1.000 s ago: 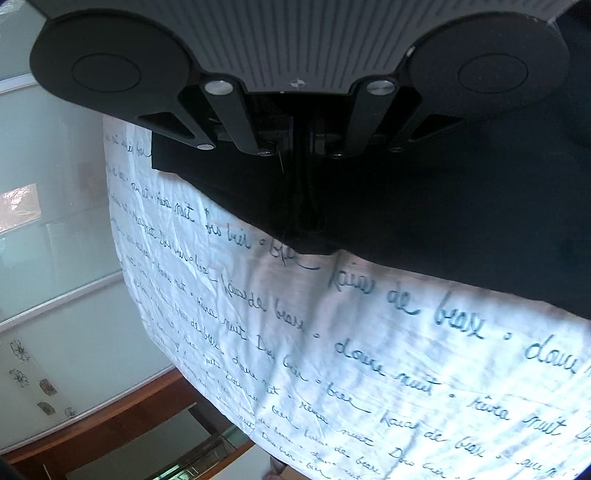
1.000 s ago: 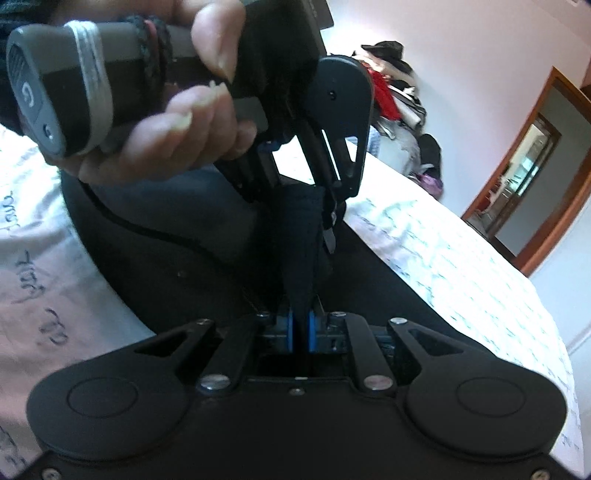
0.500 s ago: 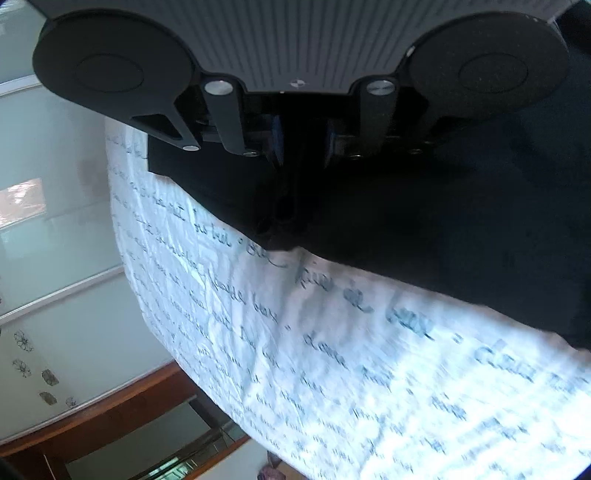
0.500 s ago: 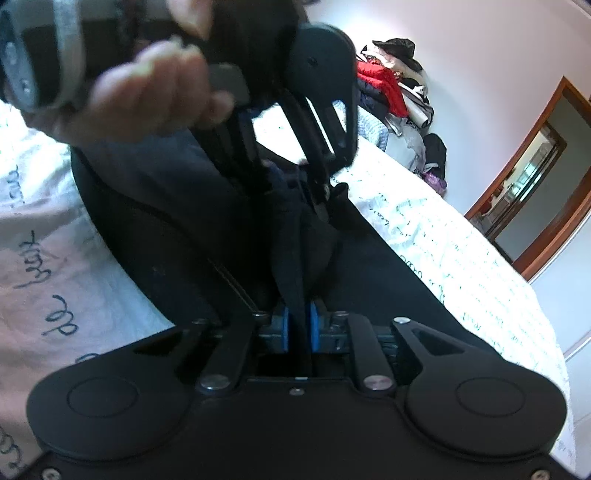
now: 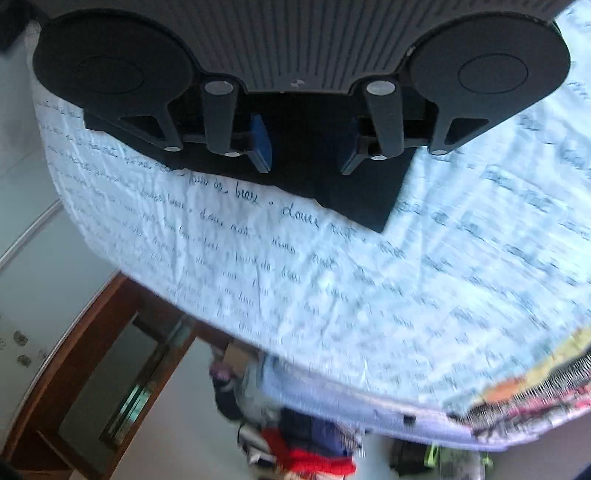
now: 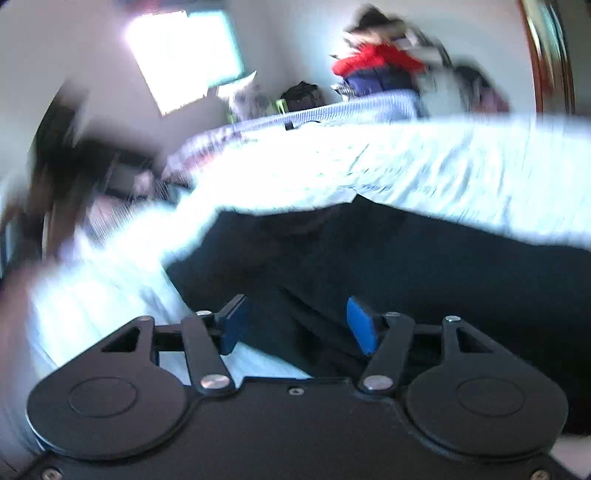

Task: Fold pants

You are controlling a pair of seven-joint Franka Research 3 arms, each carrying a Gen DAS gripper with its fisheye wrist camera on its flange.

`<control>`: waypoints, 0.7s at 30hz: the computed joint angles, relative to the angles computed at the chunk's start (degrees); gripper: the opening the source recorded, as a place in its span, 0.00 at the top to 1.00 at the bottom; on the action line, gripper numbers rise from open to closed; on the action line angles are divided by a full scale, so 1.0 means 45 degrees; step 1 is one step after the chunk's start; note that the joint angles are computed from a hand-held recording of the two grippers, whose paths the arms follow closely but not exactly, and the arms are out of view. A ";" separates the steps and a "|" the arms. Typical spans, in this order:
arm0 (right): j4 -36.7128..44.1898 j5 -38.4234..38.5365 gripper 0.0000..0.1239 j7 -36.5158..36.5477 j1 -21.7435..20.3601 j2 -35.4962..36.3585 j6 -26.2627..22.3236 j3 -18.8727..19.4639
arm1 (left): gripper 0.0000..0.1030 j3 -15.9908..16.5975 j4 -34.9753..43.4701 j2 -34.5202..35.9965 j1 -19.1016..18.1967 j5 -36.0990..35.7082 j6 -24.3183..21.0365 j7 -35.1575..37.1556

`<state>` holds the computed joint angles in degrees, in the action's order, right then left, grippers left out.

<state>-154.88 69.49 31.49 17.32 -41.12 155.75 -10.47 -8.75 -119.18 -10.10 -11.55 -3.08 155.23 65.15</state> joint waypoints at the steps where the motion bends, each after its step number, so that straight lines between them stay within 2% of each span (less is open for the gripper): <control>1: 0.0453 0.0603 0.50 0.0348 0.0239 0.0452 -0.0641 -0.0626 | 0.48 0.0067 -0.0351 -0.0385 -0.0129 -0.0316 0.0176 0.0257; 3: 0.1409 0.1700 0.47 0.0962 0.0398 0.1610 -0.1922 -0.1361 | 0.41 0.0099 -0.1138 -0.1042 -0.0394 -0.0640 0.0762 0.0546; 5: 0.2112 0.1669 0.47 0.1973 0.0166 0.2614 -0.2322 -0.1139 | 0.41 -0.0352 -0.1726 -0.1344 -0.0258 0.0166 0.1234 -0.0167; 7: 0.2429 0.2016 0.47 0.2256 -0.0022 0.3041 -0.2517 -0.0906 | 0.41 -0.0002 -0.2092 -0.1189 -0.1126 -0.0439 0.1754 0.0472; 9: 0.2326 0.1982 0.47 0.2198 -0.0364 0.2905 -0.1776 -0.0183 | 0.40 0.0564 -0.2088 -0.0724 -0.2074 -0.1965 0.1997 0.1345; 10: 0.2153 0.1277 0.45 0.2224 -0.0690 0.2772 -0.0730 0.0641 | 0.40 0.0586 -0.1869 -0.0383 -0.2196 -0.2355 0.1891 0.1454; 12: 0.2052 -0.0368 0.44 0.2370 -0.0979 0.2947 0.0466 0.1563 | 0.40 0.0354 -0.1408 0.0219 -0.2032 -0.2469 0.1789 0.1475; 14: 0.1915 -0.1019 0.43 0.2363 -0.0711 0.3038 0.0795 0.1617 | 0.39 0.0304 -0.0868 0.0791 -0.2006 -0.3173 0.1892 0.2043; 15: 0.1904 -0.0943 0.42 0.2280 -0.0446 0.3102 0.0509 0.1310 | 0.38 0.0273 -0.0591 0.1029 -0.1963 -0.3641 0.1865 0.2465; 17: 0.1867 -0.1652 0.38 0.3096 -0.0577 0.3161 -0.1155 0.0846 | 0.35 0.0050 -0.0027 0.1460 -0.1732 -0.4043 0.1964 0.2985; 19: 0.1418 -0.1365 0.29 0.2025 -0.0277 0.2723 -0.1226 0.0795 | 0.33 -0.0272 0.0218 0.1716 -0.1431 -0.3629 0.2321 0.3117; 21: 0.1146 -0.1897 0.29 0.1728 -0.0402 0.2277 -0.1367 0.0880 | 0.32 -0.0559 0.0102 0.1724 -0.1197 -0.2718 0.2836 0.2718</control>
